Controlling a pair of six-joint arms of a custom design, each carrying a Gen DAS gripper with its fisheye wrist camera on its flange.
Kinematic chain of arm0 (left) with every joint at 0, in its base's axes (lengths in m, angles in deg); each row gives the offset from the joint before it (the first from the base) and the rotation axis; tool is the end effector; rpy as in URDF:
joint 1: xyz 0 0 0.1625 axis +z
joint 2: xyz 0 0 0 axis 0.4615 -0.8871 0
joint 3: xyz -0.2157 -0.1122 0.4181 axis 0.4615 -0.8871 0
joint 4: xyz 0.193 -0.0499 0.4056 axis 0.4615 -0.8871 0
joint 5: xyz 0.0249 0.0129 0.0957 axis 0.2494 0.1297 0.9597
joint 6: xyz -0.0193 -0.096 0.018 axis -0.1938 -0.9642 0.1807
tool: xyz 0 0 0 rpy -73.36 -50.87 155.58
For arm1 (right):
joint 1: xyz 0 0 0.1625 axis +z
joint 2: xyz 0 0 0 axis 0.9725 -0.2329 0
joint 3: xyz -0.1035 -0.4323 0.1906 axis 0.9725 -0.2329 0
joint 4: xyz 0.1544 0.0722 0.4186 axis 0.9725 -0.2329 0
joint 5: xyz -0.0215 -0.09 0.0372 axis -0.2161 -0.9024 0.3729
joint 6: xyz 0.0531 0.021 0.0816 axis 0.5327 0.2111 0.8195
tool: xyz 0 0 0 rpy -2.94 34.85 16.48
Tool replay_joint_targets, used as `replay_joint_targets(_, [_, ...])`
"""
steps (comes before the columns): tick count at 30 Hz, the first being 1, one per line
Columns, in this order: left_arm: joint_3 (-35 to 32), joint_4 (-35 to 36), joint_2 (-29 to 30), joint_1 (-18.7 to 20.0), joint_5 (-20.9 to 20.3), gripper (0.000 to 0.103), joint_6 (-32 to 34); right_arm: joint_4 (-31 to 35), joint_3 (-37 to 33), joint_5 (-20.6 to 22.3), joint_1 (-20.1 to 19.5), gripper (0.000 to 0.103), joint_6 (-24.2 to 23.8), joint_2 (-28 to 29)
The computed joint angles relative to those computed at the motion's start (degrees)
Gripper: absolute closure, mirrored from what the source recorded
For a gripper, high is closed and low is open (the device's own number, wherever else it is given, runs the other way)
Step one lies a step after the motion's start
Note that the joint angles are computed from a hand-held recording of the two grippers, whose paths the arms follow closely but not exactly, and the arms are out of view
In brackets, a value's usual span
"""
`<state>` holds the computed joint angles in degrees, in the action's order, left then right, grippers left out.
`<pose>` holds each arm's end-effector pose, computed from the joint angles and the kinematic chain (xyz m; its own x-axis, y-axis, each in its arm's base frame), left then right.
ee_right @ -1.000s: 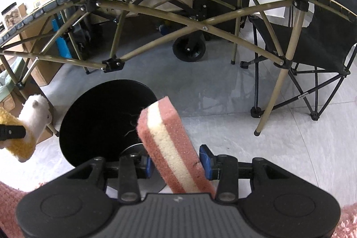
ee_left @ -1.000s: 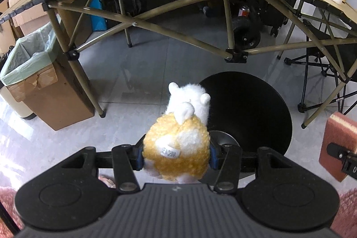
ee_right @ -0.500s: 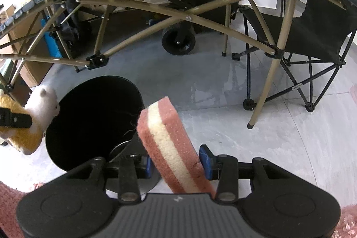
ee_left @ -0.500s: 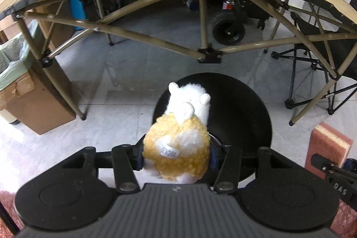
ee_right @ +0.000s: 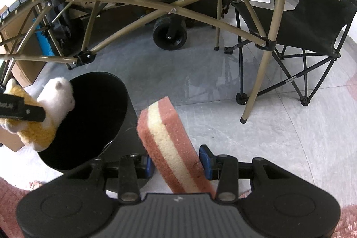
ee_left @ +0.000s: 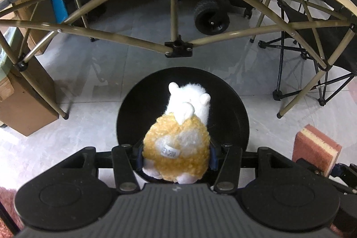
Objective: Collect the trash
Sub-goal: 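Open the left tool to drop the yellow plush into the black bin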
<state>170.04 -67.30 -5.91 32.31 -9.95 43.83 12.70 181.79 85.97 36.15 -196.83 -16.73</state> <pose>-0.1127 -0.5860 0.1951 -0.6748 0.3581 -0.6453 0.5497 0.8273 -0.1157 0.2426 -0.4534 0.0069 -0.7045 0.3908 0.5925 -0.1233 0.7547 -0.6444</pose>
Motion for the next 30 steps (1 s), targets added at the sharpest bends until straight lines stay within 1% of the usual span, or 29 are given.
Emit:
replay_joint_targets(5, [-0.48, 0.61, 1.21, -0.21, 0.42, 0.051, -0.99, 0.4, -0.07, -0.53, -0.4, 0.063, -0.07, 0.0])
replay_joint_targets(11, [-0.48, 0.58, 1.28, -0.39, 0.17, 0.049, -1.57, 0.59, -0.01, -0.78, -0.53, 0.063, 0.09, -0.05])
replay_joint_targets(12, [-0.36, 0.22, 1.25, -0.51, 0.38, 0.046, -1.52, 0.64, 0.0, -0.78, -0.54, 0.063, 0.22, -0.05])
replay_joint_targets(14, [0.22, -1.57, 1.15, -0.89, 0.9, 0.034, -0.58, 0.75, -0.05, -0.72, -0.52, 0.063, 0.4, 0.01])
replay_joint_targets(15, [0.52, -2.44, 1.17, -1.18, 1.51, 0.019, -0.17, 0.72, -0.02, -0.75, -0.54, 0.063, 0.31, -0.01])
replay_joint_targets(16, [0.96, -3.44, 1.11, -1.57, 2.4, 0.009, 0.35, 0.72, -0.03, -0.73, -0.51, 0.063, 0.26, 0.02])
replay_joint_targets(18, [1.55, -5.01, 1.01, -2.0, 3.05, 0.002, 1.11, 0.68, -0.05, -0.7, -0.49, 0.063, 0.18, 0.04])
replay_joint_targets(19, [1.56, -4.91, 0.91, -2.04, 2.85, 0.0, 1.16, 0.68, -0.06, -0.68, -0.48, 0.063, 0.18, 0.06])
replay_joint_targets(22, [0.99, -2.32, 0.47, -1.72, 1.41, 0.0, 0.09, 0.71, -0.08, -0.67, -0.49, 0.063, 0.16, 0.09])
replay_joint_targets(30, [0.68, -0.25, 0.45, -1.54, 1.77, 0.0, -0.72, 0.74, -0.13, -0.64, -0.45, 0.063, 0.19, 0.17])
